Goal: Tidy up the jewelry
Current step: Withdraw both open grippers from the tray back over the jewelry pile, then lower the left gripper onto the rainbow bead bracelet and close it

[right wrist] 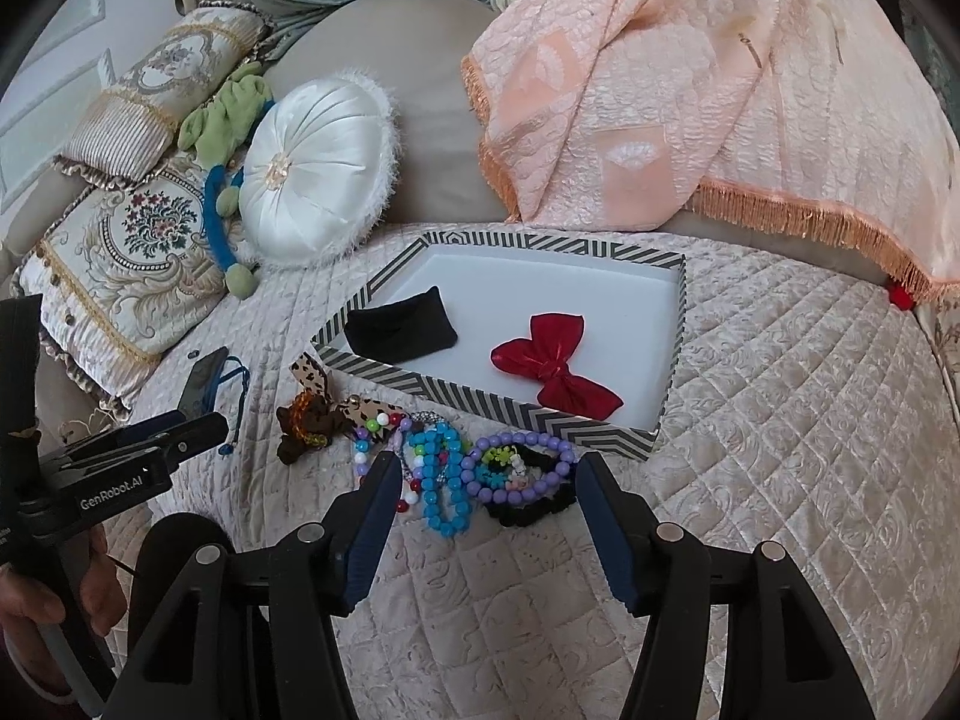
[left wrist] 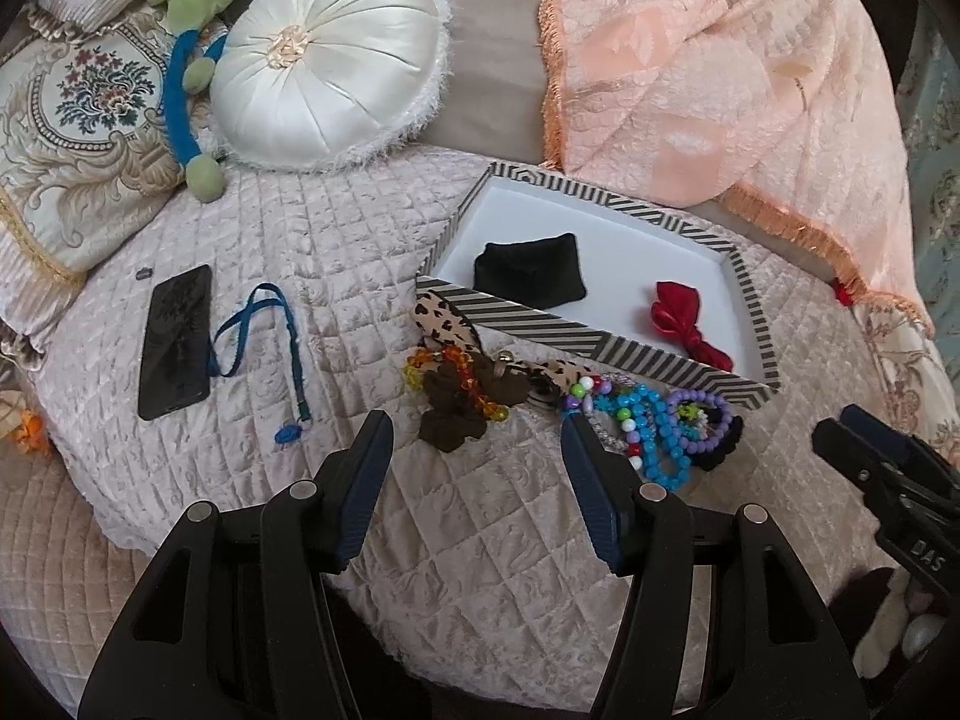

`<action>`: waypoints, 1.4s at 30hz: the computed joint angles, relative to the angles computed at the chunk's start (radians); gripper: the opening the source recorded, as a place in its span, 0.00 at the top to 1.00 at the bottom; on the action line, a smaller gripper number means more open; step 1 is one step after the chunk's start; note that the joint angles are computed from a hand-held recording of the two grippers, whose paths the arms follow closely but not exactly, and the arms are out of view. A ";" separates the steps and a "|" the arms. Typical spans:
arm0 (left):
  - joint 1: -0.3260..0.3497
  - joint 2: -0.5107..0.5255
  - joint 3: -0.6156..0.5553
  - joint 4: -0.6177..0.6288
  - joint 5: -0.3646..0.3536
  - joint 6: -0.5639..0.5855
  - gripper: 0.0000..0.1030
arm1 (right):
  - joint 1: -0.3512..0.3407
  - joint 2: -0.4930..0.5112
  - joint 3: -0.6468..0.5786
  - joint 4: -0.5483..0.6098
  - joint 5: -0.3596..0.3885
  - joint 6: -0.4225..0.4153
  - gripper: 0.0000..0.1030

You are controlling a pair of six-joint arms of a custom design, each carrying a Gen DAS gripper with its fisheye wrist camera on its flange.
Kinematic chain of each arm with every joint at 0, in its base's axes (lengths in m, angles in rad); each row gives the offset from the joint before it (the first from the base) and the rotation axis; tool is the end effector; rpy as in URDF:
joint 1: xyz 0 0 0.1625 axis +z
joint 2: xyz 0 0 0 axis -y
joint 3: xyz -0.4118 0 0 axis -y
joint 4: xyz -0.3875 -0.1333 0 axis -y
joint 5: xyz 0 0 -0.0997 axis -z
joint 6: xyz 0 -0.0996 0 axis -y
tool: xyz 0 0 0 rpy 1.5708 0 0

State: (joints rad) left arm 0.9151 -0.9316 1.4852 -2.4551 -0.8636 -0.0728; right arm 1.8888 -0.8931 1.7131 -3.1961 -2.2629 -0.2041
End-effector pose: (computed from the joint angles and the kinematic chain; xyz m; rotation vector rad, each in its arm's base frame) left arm -0.2663 -0.6709 0.2500 0.5711 2.4400 -0.7189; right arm 0.2685 -0.5927 0.2187 0.2533 -2.3215 1.0289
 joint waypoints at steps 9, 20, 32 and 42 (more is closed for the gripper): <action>0.015 -0.054 0.040 -0.019 -0.147 0.072 0.34 | -0.004 -0.002 0.010 -0.004 0.018 -0.006 0.42; 0.042 -0.052 0.030 0.021 -0.149 0.046 0.33 | -0.018 -0.008 0.018 0.018 0.019 0.014 0.42; 0.073 -0.024 -0.004 0.082 -0.188 0.043 0.33 | -0.050 -0.017 0.031 0.075 0.035 0.045 0.42; 0.102 0.019 -0.059 0.111 -0.188 0.014 0.33 | -0.056 0.005 0.008 0.074 0.105 -0.012 0.42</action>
